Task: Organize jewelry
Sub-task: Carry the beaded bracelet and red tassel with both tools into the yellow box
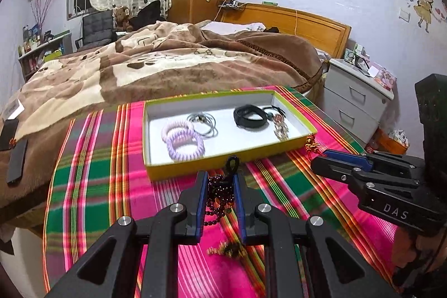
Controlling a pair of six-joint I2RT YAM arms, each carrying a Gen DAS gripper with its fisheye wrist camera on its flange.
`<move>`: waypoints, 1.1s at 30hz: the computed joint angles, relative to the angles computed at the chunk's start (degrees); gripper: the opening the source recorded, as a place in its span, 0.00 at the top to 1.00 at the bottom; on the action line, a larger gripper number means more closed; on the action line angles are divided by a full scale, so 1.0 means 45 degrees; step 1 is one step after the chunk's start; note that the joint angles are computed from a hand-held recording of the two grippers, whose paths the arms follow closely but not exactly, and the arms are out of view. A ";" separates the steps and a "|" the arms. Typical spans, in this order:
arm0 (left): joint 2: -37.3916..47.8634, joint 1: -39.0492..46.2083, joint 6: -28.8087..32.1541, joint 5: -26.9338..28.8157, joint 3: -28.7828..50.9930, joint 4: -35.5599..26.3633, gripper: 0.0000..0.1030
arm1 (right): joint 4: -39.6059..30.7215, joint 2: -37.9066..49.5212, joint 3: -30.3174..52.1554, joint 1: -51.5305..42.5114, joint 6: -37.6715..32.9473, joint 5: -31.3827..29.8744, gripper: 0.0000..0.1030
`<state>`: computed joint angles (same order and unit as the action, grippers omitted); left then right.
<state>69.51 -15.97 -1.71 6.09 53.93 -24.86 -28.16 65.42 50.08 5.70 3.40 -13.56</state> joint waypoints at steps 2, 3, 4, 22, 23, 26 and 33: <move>0.0542 0.0034 -0.0006 -0.0028 0.0397 0.0130 0.82 | 0.0170 0.0460 0.0311 -0.0046 -0.0085 0.0011 0.79; 0.0888 0.0048 0.0013 -0.0056 0.0640 0.0242 0.82 | 0.0267 0.0755 0.0512 -0.0088 -0.0138 0.0007 0.79; 0.1121 0.0053 0.0044 -0.0097 0.0795 0.0325 0.82 | 0.0341 0.1016 0.0688 -0.0138 -0.0194 -0.0005 0.79; 0.6002 0.0013 0.0340 -0.0284 0.4265 0.0841 0.82 | 0.0915 0.5825 0.3571 -0.0914 -0.0988 -0.0114 0.79; 0.6202 0.0017 0.0352 -0.0287 0.4387 0.0838 0.82 | 0.0887 0.5979 0.3670 -0.0956 -0.0979 -0.0142 0.79; 0.6664 0.0011 0.0363 -0.0203 0.4656 0.0809 0.82 | 0.0720 0.6463 0.4024 -0.1092 -0.0997 -0.0323 0.79; 0.7336 -0.0010 0.0448 -0.0154 0.4944 0.0761 0.82 | 0.0542 0.6969 0.4416 -0.1105 -0.1069 -0.0407 0.79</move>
